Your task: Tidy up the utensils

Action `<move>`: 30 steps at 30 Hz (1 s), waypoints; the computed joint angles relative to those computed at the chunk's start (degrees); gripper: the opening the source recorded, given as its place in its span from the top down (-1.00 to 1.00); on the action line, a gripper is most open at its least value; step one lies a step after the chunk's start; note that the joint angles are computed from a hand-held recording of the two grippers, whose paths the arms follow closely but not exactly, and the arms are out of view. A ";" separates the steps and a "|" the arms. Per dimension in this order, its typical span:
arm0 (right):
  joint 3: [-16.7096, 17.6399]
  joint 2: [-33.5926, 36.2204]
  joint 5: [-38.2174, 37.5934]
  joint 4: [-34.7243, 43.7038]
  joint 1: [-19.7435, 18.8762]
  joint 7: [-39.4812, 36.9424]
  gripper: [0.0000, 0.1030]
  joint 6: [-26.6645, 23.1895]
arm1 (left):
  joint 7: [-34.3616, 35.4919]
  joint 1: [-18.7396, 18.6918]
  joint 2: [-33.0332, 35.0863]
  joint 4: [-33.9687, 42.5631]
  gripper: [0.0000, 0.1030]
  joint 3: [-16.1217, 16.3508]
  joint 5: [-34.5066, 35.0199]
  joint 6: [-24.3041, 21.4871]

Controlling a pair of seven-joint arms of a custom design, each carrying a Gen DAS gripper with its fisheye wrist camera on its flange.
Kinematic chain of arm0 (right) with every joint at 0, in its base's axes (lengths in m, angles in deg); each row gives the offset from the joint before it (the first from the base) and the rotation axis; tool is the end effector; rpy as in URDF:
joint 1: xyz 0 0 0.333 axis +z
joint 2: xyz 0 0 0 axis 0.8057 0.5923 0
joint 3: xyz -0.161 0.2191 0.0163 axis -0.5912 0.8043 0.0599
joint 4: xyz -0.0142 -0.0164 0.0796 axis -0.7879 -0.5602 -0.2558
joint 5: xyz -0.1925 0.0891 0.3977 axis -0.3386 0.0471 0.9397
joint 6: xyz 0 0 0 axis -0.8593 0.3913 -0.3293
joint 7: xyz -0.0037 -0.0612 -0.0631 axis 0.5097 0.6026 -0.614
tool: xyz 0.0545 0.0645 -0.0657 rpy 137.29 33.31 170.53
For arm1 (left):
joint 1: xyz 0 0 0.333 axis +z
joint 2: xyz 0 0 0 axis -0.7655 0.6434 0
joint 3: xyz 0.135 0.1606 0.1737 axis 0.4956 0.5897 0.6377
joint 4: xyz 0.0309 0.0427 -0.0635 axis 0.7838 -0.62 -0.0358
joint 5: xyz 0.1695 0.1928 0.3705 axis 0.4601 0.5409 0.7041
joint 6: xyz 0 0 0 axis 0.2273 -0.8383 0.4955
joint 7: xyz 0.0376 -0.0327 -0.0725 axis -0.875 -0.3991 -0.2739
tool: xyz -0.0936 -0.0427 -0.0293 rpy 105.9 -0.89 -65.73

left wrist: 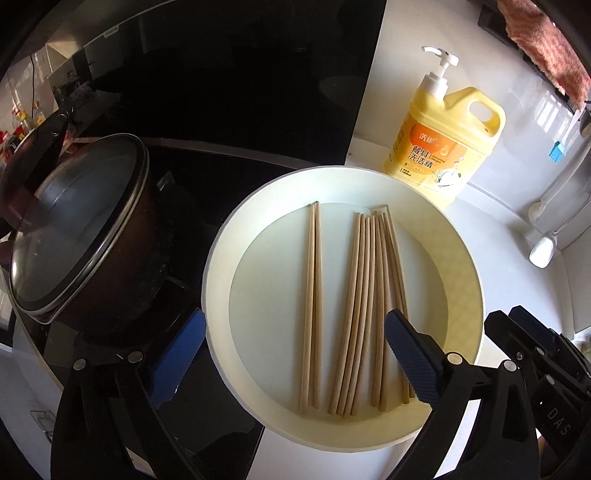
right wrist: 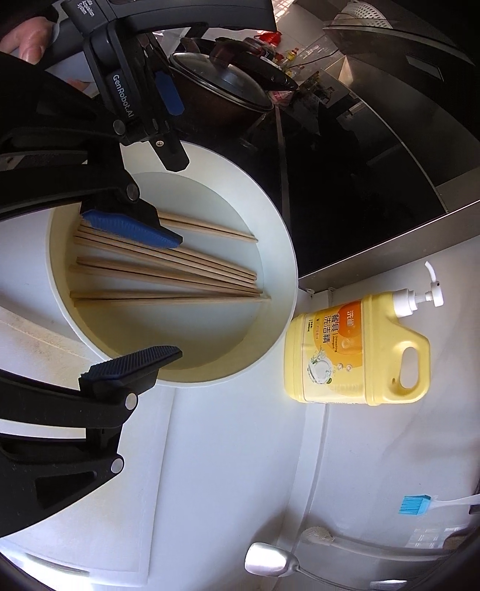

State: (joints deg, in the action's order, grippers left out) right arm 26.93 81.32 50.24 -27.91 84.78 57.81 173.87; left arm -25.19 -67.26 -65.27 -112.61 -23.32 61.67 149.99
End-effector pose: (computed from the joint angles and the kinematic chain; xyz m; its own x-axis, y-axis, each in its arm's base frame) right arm 0.4654 0.4392 0.6116 0.2012 -0.9503 -0.2374 -0.8503 -0.0492 -0.5240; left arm 0.4570 -0.3604 0.6058 0.2122 -0.9740 0.0793 -0.8564 -0.2245 -0.4651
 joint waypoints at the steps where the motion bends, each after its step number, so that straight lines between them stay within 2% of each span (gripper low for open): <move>1: 0.01 -0.36 0.02 -0.19 0.00 0.08 -0.04 -0.21 | -0.12 -0.05 0.04 0.36 -0.86 -0.19 0.27 -0.50; 10: 0.14 -2.24 0.23 -1.03 -0.01 0.47 -0.10 -1.42 | -2.28 -0.85 -0.14 1.91 -0.86 -1.32 3.31 -3.71; 24: 0.31 -3.76 0.64 -2.10 0.08 -0.26 -0.12 -1.26 | -3.96 -1.62 0.26 3.85 -0.87 -1.42 2.99 -9.09; 30: 0.33 -4.04 0.94 -2.38 0.13 -0.39 -0.12 -1.15 | -3.73 -1.80 0.12 3.74 -0.87 -1.37 2.82 -9.68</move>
